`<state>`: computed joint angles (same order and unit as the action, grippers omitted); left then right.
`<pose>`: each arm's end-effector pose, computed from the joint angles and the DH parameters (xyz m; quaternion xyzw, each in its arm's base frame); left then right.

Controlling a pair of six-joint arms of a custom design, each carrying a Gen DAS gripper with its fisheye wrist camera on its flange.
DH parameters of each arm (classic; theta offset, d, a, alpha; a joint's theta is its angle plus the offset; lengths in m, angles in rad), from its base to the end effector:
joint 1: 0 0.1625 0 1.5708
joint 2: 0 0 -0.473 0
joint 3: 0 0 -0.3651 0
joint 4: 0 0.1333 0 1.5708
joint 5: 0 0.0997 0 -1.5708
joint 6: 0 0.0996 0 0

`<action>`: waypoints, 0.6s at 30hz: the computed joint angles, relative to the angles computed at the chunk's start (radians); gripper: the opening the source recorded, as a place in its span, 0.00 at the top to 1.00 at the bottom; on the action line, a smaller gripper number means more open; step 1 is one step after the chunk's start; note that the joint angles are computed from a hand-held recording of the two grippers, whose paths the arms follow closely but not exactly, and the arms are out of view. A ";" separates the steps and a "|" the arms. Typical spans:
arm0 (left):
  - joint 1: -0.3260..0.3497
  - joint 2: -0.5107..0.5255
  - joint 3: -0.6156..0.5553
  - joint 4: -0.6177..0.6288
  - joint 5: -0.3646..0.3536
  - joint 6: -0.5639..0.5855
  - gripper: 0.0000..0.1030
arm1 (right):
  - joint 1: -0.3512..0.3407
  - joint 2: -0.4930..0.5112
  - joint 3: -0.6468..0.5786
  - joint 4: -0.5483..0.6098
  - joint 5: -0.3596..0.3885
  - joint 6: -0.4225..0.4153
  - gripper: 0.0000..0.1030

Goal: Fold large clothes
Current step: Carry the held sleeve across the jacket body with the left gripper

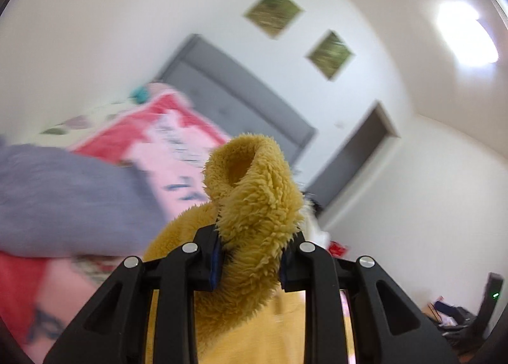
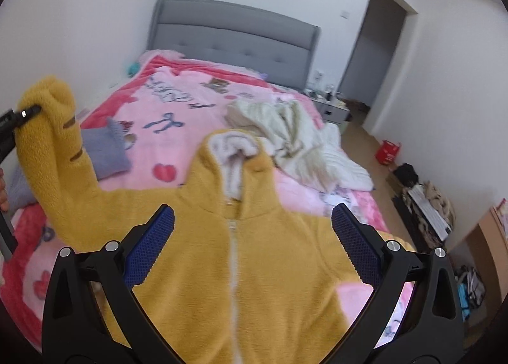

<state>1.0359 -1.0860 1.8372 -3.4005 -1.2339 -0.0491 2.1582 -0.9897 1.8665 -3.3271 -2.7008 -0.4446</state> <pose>-0.1716 -0.6158 0.3752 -0.1199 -0.8418 0.5262 0.0080 0.3627 -0.4667 0.3269 0.1788 -0.7772 0.3932 0.4576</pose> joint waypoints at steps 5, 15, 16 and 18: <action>-0.114 0.179 -0.079 -0.032 0.016 -0.017 0.76 | -0.114 -0.116 0.047 -0.110 0.052 -0.182 0.08; -0.253 0.653 -0.297 0.090 0.229 -0.138 0.76 | -0.406 -0.342 0.078 -0.062 0.280 -0.335 0.08; -0.258 0.686 -0.304 0.080 0.254 -0.133 0.76 | -0.430 -0.350 0.082 -0.064 0.305 -0.343 0.08; -0.266 0.747 -0.331 0.100 0.295 -0.136 0.76 | -0.478 -0.357 0.092 -0.066 0.335 -0.361 0.08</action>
